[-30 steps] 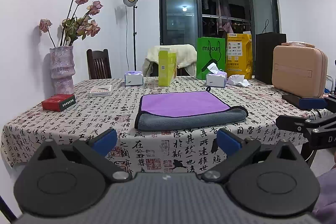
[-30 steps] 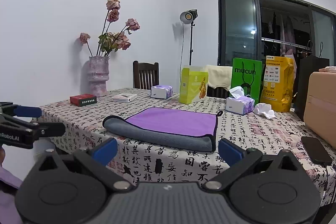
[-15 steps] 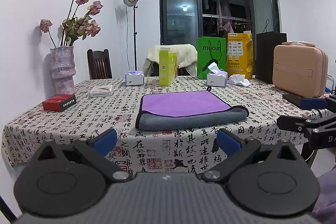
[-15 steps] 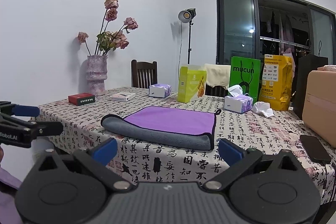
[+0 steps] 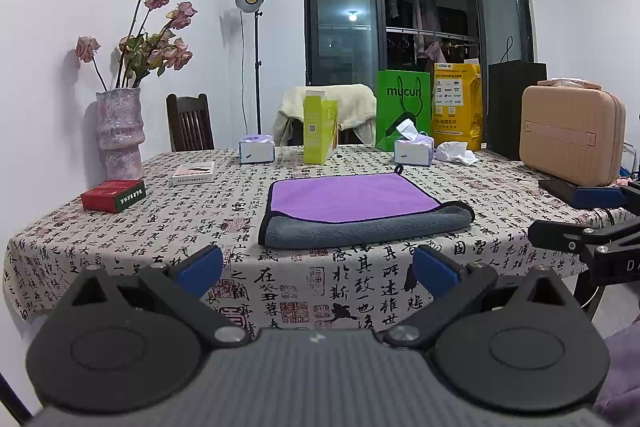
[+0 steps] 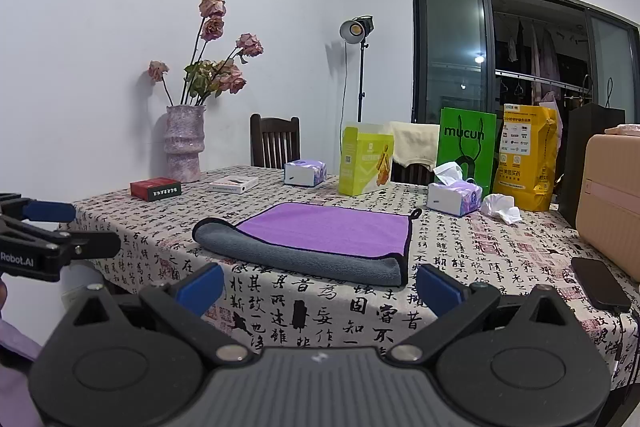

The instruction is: Fold towel

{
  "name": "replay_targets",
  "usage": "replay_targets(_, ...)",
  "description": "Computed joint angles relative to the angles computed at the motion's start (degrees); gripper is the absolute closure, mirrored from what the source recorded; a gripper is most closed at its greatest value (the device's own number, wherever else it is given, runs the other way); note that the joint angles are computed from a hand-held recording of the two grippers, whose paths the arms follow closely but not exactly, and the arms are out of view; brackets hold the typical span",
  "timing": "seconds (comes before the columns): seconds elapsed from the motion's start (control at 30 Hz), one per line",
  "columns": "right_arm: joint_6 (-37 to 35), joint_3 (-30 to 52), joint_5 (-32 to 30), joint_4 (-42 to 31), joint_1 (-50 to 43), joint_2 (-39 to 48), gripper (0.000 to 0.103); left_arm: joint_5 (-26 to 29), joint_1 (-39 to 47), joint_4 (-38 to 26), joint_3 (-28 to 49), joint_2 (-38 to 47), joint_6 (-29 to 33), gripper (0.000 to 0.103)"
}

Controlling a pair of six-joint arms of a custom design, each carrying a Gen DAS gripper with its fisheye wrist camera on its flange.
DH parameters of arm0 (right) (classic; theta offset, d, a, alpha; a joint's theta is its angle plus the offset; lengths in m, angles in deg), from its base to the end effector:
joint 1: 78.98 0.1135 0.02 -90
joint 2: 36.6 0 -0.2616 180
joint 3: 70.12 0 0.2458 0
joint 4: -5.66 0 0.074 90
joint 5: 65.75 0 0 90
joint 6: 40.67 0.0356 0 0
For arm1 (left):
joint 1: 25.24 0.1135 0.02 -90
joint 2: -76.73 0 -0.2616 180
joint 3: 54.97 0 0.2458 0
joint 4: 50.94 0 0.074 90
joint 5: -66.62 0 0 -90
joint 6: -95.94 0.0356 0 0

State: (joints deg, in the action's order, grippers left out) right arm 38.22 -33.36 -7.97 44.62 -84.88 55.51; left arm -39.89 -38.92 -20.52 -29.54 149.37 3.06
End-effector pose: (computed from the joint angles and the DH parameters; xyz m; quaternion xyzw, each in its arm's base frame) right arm 0.2698 -0.0088 0.1433 -0.2010 0.7609 0.1346 0.6021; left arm 0.2088 -0.0404 0.1516 -0.0105 0.7990 0.0291 0.6006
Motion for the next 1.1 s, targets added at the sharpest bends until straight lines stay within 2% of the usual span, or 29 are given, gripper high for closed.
replay_targets(1.1, 0.15, -0.06, 0.37, -0.03, 0.21, -0.08, 0.000, 0.12, 0.03, -1.07, 0.49, 0.15, -0.26, 0.000)
